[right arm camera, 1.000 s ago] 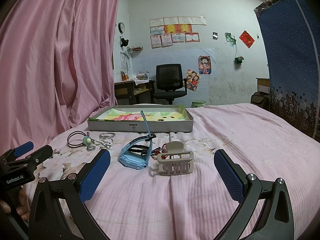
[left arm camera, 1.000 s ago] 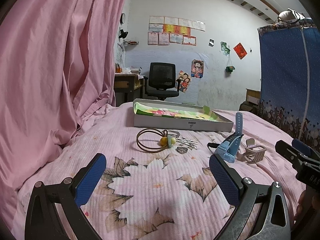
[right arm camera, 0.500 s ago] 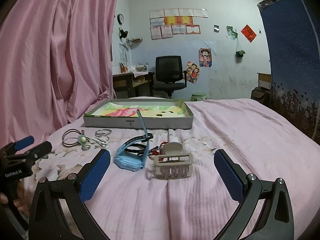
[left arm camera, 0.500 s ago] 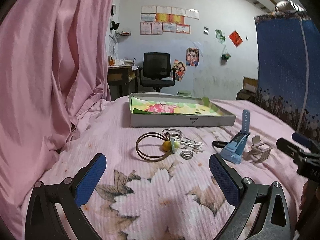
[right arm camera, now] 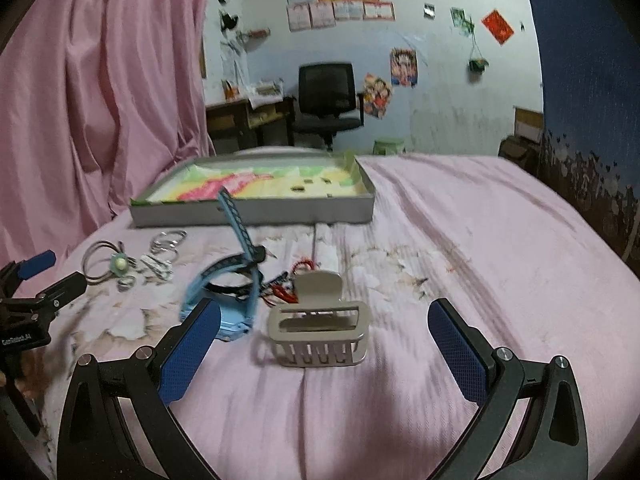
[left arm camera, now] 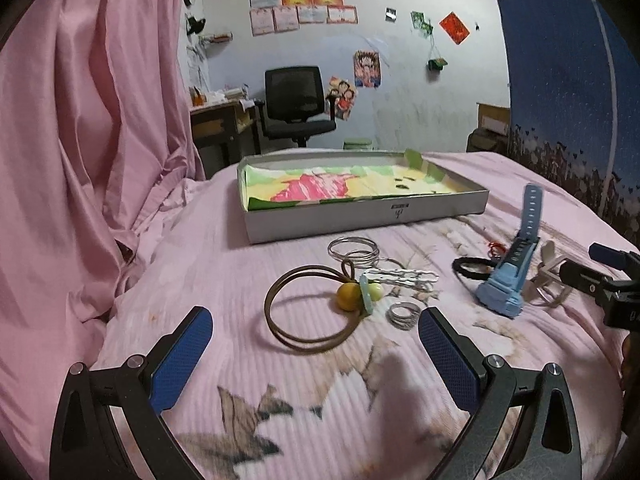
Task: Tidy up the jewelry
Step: 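Grasp the brown beaded hair tie with left tool while right tool grasps grey claw clip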
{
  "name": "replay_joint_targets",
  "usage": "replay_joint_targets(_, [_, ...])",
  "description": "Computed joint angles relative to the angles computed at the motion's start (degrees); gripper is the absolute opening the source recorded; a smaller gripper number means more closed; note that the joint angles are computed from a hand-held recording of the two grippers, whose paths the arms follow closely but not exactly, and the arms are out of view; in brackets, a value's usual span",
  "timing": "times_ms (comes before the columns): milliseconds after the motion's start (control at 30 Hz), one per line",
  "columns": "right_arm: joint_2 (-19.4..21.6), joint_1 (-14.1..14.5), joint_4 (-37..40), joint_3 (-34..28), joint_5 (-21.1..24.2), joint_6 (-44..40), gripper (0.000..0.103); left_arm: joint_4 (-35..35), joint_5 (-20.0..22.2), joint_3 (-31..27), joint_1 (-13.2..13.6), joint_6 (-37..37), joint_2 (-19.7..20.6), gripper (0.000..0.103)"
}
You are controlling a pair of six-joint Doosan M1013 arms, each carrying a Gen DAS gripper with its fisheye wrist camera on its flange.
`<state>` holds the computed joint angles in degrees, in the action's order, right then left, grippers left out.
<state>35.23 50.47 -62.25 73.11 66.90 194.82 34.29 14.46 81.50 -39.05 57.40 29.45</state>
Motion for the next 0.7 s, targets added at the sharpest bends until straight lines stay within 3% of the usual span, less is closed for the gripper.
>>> replay_joint_targets(367, [1.3,-2.1,6.8,-2.0,-2.3,-5.0,0.102,-29.0,6.4,-6.9,1.6,27.4,3.9,0.103])
replay_joint_targets(533, [1.1,-2.9,8.9,-1.3,-5.4,-5.4,0.078,-38.7,7.9,-8.2,2.2,35.3,4.8,0.093])
replay_joint_targets(700, [1.2,-3.3,9.4,-0.9,-7.2,-5.6,0.064,-42.1,7.5,-8.0,2.3,38.6,5.0,0.076])
